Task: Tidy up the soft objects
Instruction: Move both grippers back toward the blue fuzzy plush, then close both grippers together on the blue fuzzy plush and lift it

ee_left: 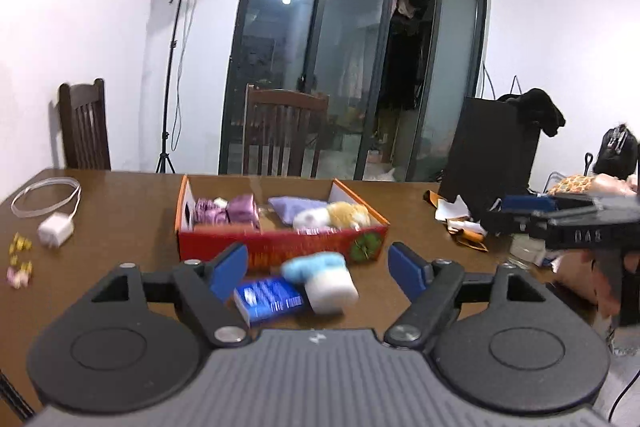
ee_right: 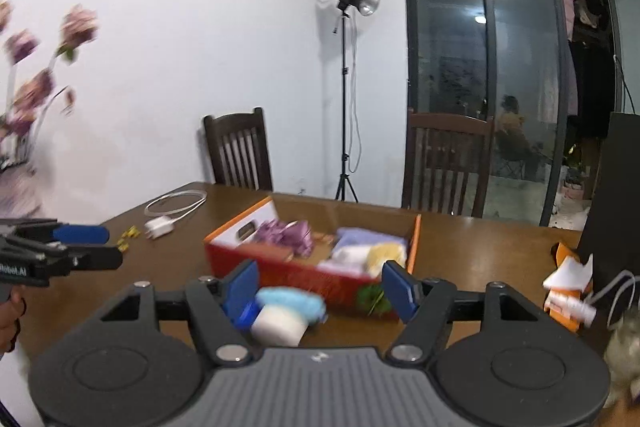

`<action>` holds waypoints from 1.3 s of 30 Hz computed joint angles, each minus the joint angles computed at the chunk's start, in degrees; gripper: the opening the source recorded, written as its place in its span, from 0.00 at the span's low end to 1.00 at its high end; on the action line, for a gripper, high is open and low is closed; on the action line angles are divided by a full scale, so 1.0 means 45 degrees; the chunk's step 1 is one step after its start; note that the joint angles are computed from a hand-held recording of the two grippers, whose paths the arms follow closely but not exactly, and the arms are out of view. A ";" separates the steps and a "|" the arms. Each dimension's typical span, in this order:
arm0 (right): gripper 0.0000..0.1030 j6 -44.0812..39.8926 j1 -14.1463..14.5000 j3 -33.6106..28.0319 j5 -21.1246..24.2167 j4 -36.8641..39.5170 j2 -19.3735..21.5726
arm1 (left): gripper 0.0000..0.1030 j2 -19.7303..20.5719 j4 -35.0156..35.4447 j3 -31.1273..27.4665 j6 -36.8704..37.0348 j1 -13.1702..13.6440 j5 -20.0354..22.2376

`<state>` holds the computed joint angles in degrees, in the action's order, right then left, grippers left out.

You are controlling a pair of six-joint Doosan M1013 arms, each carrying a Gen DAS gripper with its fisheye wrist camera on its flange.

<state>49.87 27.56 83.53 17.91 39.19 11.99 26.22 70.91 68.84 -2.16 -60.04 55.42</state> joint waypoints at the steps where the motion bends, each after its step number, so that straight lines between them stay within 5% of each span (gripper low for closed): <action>1: 0.73 -0.0876 0.0089 0.0595 -0.0363 0.0795 -0.0297 | 0.82 -0.0062 0.0095 0.0235 -0.0264 -0.0193 0.0266; 9: 0.80 -0.3880 0.0585 0.3545 -0.1292 0.4484 -0.1588 | 0.82 -0.0364 0.0218 0.1263 -0.1029 -0.0887 0.1137; 13: 0.80 -0.2370 0.0810 0.3617 -0.1567 0.2645 -0.1569 | 0.82 -0.0346 0.0407 0.1226 -0.1155 -0.0754 0.1070; 16: 0.80 -0.2955 0.0739 0.3435 -0.1378 0.3625 -0.1399 | 0.82 -0.0281 0.0135 0.1220 -0.1227 -0.0571 0.0666; 18: 0.80 -0.1963 0.0733 0.3221 -0.1236 0.2689 -0.1212 | 0.82 -0.0226 -0.0135 0.1192 -0.1134 -0.0425 0.0387; 21: 0.80 -0.0444 0.0725 0.2750 -0.1030 0.1157 -0.0807 | 0.82 -0.0138 -0.0381 0.1095 -0.1122 -0.0080 -0.0330; 29: 0.80 0.0084 -0.0012 0.0496 0.0430 0.3143 0.0991 | 0.75 0.0617 -0.1627 -0.0092 -0.0079 0.1524 -0.2708; 35: 0.77 0.1574 -0.0289 -0.1681 0.1663 0.3248 0.2718 | 0.67 0.1450 -0.5008 -0.1109 0.0897 0.3005 -0.5037; 39: 0.70 0.4006 -0.0484 -0.3167 0.2567 0.2642 0.3908 | 0.58 0.2112 -0.7724 -0.2031 0.2510 0.3593 -0.4996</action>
<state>67.90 25.38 69.28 29.46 51.07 29.58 35.72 36.15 59.70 9.13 -43.87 32.94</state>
